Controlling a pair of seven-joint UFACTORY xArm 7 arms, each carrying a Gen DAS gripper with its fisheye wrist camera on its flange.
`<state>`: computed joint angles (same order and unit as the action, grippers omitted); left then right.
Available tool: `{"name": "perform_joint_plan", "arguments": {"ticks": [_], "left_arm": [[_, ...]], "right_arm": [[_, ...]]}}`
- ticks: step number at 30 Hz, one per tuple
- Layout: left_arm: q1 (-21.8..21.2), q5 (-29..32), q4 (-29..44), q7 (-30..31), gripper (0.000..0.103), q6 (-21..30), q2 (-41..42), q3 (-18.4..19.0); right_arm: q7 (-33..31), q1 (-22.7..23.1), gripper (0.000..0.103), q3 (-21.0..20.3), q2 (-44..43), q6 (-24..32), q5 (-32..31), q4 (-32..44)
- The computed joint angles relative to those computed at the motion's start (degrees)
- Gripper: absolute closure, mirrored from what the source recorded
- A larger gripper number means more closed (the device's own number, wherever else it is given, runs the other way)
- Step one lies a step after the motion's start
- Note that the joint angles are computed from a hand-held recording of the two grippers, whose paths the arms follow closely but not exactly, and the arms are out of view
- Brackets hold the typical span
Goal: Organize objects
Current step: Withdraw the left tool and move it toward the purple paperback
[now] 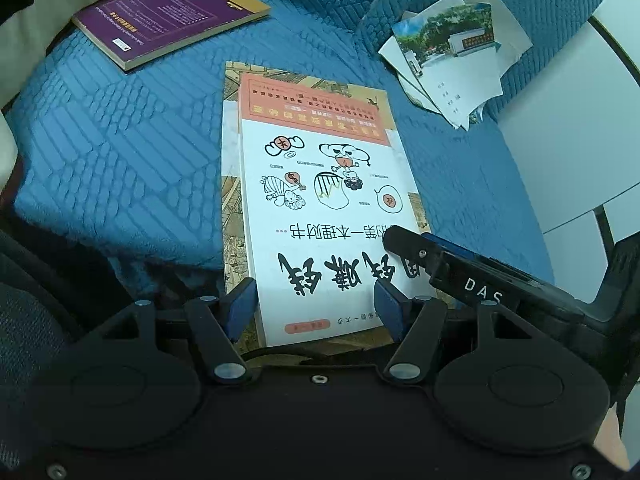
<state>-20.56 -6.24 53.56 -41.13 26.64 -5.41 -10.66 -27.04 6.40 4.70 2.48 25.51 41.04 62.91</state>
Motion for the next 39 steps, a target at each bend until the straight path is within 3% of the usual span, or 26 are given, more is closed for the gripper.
{"name": "perform_joint_plan", "arguments": {"ticks": [4, 17, 26, 35, 36, 38, 39], "left_arm": [[0.2, -0.04, -0.43, 0.18, 0.042, -0.24, -1.25, 0.16], [3.16, 14.53, 2.84, -7.86, 0.027, 3.84, -10.05, -3.37], [4.92, 15.24, 2.87, -9.44, 0.022, 6.07, -17.84, -4.35], [6.45, 14.24, 0.32, -9.19, 0.001, 8.16, -25.78, -5.1], [6.73, 14.26, 0.09, -9.05, 0.001, 8.36, -26.45, -5.28], [7.4, 14.46, -0.1, -8.89, 0.001, 9.21, -27.45, -5.77], [7.57, 14.31, -0.23, -8.82, 0.001, 9.58, -27.87, -5.83]], "right_arm": [[0.75, -0.1, 0.058, -0.21, -1.14, 0.45, 0.95, 0.05], [-1.1, 2.59, 0.057, -3.28, -10.82, 2.72, 3.34, 0.51], [-0.32, 6.18, 0.057, -6.5, -19.85, 4.6, 3.49, -2.8], [4.9, 9.04, 0.057, -7.13, -24.79, 4.12, -0.87, -5.3], [5.54, 9.24, 0.055, -7.07, -25.04, 4.05, -1.38, -5.4], [6.26, 9.88, 0.037, -7.06, -25.49, 3.47, -1.98, -5.91], [6.61, 10.2, 0.02, -7.06, -25.54, 3.07, -2.19, -6.07]]}}
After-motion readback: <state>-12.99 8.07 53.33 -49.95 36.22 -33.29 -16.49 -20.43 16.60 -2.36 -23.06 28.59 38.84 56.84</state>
